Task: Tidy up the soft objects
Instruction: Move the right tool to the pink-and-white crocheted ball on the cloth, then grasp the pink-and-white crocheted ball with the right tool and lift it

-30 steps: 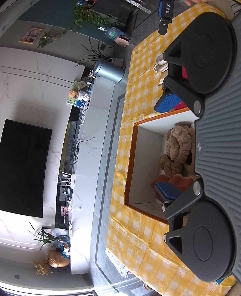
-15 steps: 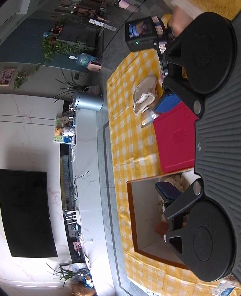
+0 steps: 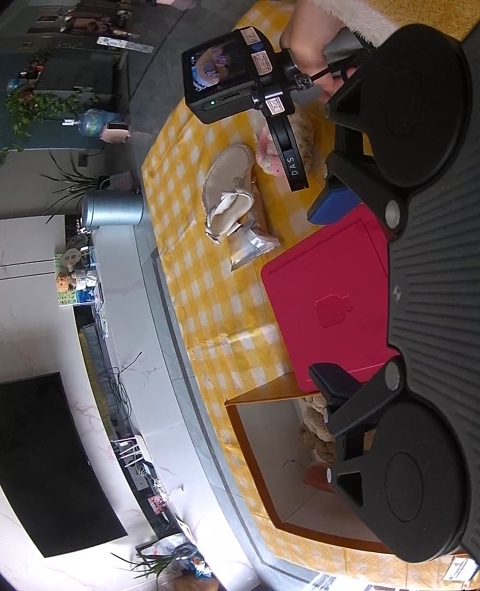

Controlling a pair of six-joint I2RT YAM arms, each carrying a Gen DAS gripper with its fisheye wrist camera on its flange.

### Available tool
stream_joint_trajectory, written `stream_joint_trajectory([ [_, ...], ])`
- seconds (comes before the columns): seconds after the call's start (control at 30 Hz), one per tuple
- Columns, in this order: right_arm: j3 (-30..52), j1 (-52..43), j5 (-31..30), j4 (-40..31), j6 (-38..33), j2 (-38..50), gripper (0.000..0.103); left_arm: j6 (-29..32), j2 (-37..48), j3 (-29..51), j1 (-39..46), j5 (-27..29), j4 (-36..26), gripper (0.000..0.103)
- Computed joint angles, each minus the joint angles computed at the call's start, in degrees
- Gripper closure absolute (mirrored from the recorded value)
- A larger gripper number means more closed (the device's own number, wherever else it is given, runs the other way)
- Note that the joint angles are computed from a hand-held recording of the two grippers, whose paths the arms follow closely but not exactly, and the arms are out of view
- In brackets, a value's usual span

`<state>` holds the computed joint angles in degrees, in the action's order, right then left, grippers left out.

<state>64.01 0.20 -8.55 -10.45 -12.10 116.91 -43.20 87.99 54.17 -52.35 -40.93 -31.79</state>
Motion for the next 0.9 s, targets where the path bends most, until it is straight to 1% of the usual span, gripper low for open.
stream_joint_trajectory([
  [0.07,0.34,0.27,0.75,-0.22,-0.42,0.50,0.009,0.04,2.06,1.86,-0.36,-0.16,-1.10,0.004],
  [0.17,0.96,-0.40,-0.50,-1.26,-1.36,0.46,0.017,0.37,4.90,5.04,-0.77,0.46,-2.41,0.004],
  [0.23,0.52,-0.97,-1.28,-1.02,-2.39,-0.21,0.029,0.55,6.51,7.19,-1.23,0.68,-3.61,0.004],
  [0.4,-0.76,-2.53,-4.74,-0.95,-4.78,-2.12,0.039,3.09,12.29,14.56,-3.00,-0.92,-9.11,0.004],
  [0.5,-1.62,-4.79,-9.11,-1.43,-4.13,-4.46,0.044,3.48,15.51,18.24,-4.16,-2.16,-11.36,0.004],
  [0.57,-2.72,-7.11,-12.74,-0.09,-2.05,-6.67,0.044,2.76,16.46,19.60,-4.74,-2.38,-12.12,0.004],
  [0.63,-3.62,-9.66,-17.03,1.38,0.75,-8.64,0.044,2.48,16.31,19.90,-4.90,-2.15,-10.91,0.004],
  [0.77,-2.98,-15.98,-28.84,2.09,6.52,-10.41,0.044,3.33,17.41,21.75,-4.01,1.11,-8.85,0.004],
  [0.83,-3.44,-19.12,-31.36,3.83,10.07,-11.58,0.044,6.36,19.31,23.95,-2.93,4.48,-7.20,0.004],
  [0.9,-4.55,-21.43,-30.65,6.23,12.10,-13.23,0.044,8.71,22.52,27.82,-1.57,8.10,-7.79,0.004],
])
